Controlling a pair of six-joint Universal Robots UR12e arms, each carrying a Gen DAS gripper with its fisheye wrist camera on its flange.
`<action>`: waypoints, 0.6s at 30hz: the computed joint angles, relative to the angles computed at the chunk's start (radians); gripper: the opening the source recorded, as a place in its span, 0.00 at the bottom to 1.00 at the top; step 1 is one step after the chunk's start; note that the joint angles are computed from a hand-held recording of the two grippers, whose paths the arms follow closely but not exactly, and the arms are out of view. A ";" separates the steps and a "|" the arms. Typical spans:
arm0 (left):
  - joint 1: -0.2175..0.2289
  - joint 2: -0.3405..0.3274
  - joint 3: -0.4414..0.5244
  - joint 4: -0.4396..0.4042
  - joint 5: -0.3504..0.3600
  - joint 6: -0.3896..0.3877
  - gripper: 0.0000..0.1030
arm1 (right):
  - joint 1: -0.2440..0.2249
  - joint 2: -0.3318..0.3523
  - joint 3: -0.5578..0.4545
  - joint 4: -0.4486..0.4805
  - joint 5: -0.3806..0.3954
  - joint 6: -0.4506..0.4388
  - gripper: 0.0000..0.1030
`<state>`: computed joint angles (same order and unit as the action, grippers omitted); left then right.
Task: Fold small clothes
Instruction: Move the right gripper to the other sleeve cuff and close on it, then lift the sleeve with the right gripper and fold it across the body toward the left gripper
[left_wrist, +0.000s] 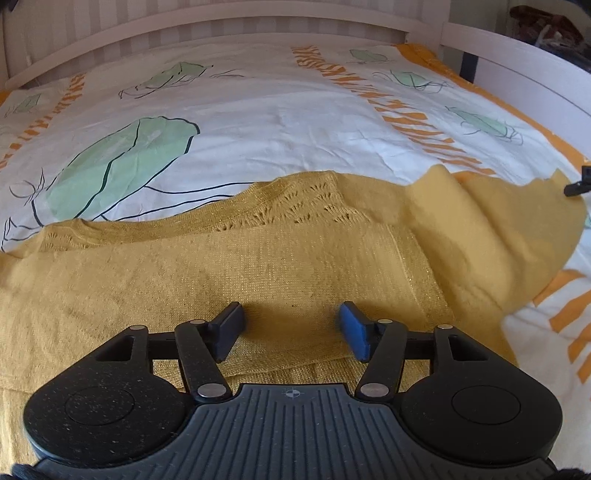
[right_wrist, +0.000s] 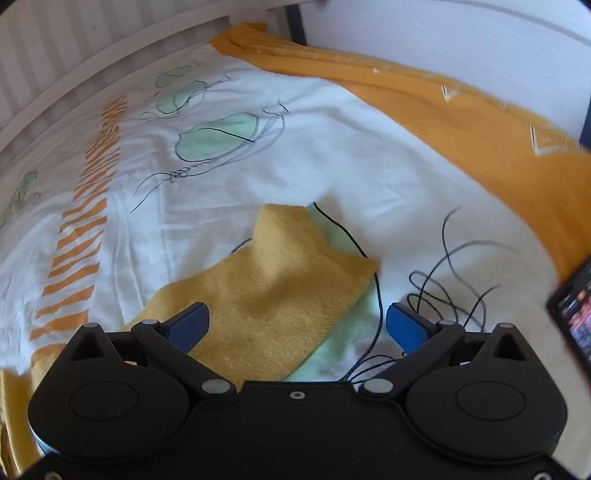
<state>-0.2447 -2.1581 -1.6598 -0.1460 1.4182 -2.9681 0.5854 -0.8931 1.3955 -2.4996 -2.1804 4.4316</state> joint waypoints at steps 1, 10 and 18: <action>0.001 -0.001 -0.003 0.008 -0.003 0.003 0.56 | 0.001 0.001 0.011 -0.033 -0.011 0.015 1.00; 0.002 -0.005 -0.002 0.016 -0.015 0.001 0.58 | 0.002 -0.015 0.035 -0.079 -0.055 0.098 0.16; 0.012 0.001 0.016 -0.042 -0.050 -0.030 0.58 | 0.038 -0.053 -0.028 0.093 -0.210 0.047 0.15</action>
